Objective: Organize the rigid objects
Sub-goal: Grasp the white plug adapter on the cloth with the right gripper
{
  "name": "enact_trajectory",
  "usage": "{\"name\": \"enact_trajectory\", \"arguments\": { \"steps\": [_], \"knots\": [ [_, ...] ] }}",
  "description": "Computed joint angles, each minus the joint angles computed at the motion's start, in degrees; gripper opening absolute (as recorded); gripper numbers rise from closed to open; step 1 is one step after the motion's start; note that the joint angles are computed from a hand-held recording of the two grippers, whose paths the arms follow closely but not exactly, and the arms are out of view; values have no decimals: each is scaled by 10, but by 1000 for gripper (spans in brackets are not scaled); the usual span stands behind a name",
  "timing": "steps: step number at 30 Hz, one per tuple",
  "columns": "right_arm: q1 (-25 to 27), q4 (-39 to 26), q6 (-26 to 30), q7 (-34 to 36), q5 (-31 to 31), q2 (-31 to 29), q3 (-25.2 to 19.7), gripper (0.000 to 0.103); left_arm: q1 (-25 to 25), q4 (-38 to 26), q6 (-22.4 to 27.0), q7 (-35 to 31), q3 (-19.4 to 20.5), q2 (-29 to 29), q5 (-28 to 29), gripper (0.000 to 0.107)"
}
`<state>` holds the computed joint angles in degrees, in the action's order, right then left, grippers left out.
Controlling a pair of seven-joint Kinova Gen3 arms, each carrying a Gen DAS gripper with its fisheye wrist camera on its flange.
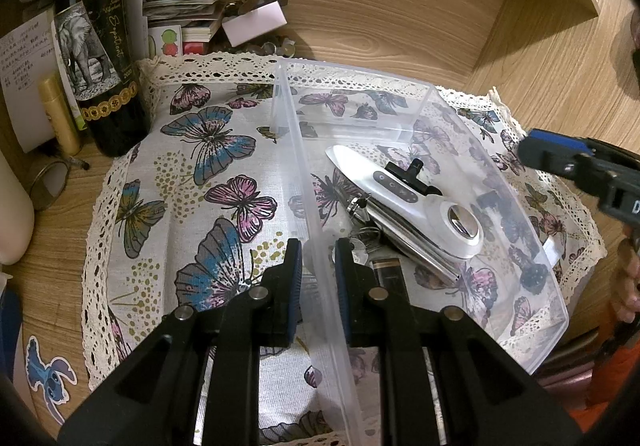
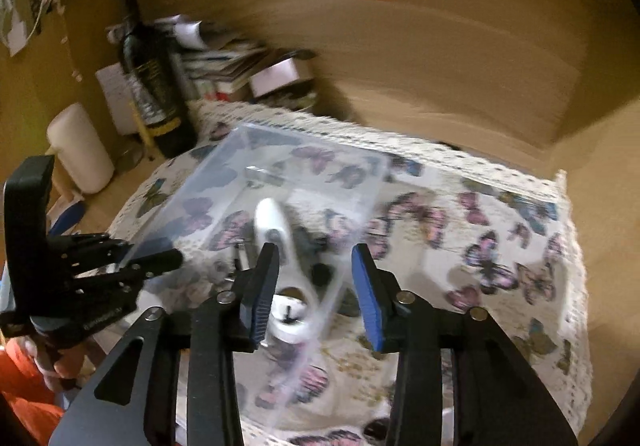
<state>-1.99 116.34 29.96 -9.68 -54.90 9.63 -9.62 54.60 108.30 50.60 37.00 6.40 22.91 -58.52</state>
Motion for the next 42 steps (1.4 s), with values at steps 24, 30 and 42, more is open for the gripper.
{"name": "enact_trajectory", "arguments": {
  "steps": [24, 30, 42],
  "knots": [
    [92, 21, -29, -207, 155, 67, 29, 45, 1, 3, 1, 4, 2, 0, -5, 16],
    [120, 24, -47, -214, 158, 72, -4, 36, 0, 4, 0, 5, 2, -1, -6, 16],
    [125, 21, -52, -83, 35, 27, -47, 36, 1, 5, -1, 7, 2, -1, -7, 16]
  ]
}}
